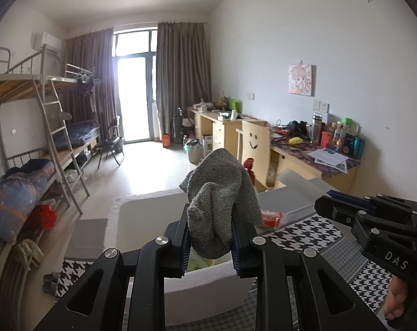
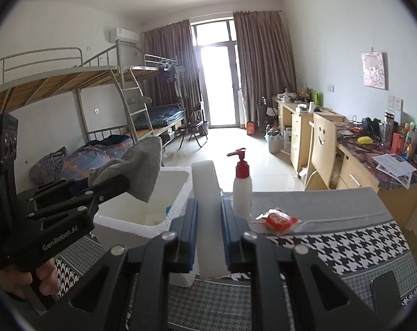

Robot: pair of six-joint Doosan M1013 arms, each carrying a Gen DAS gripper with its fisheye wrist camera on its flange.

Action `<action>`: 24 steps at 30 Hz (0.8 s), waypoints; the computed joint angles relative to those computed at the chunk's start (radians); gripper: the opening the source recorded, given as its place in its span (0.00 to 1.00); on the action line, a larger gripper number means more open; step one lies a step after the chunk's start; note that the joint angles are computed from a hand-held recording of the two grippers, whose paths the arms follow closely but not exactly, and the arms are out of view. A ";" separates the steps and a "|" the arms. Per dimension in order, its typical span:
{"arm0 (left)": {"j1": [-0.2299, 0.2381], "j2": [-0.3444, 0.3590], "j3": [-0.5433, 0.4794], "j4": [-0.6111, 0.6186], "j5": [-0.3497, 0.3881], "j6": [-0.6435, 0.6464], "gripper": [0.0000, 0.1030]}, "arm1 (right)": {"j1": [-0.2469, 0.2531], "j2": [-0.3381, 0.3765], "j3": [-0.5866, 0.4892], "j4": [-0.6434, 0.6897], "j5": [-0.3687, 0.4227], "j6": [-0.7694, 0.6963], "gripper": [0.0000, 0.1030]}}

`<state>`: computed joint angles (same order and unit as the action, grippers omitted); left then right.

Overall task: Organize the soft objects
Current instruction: 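Carry the grey cloth and white foam strip over the white foam box, then open the left gripper over the foam box, dropping the grey cloth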

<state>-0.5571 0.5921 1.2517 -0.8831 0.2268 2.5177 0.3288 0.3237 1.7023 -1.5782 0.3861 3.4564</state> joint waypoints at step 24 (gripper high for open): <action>0.010 0.035 -0.052 0.564 -0.019 -0.606 0.25 | -0.014 0.046 -0.086 0.220 -0.107 -0.293 0.19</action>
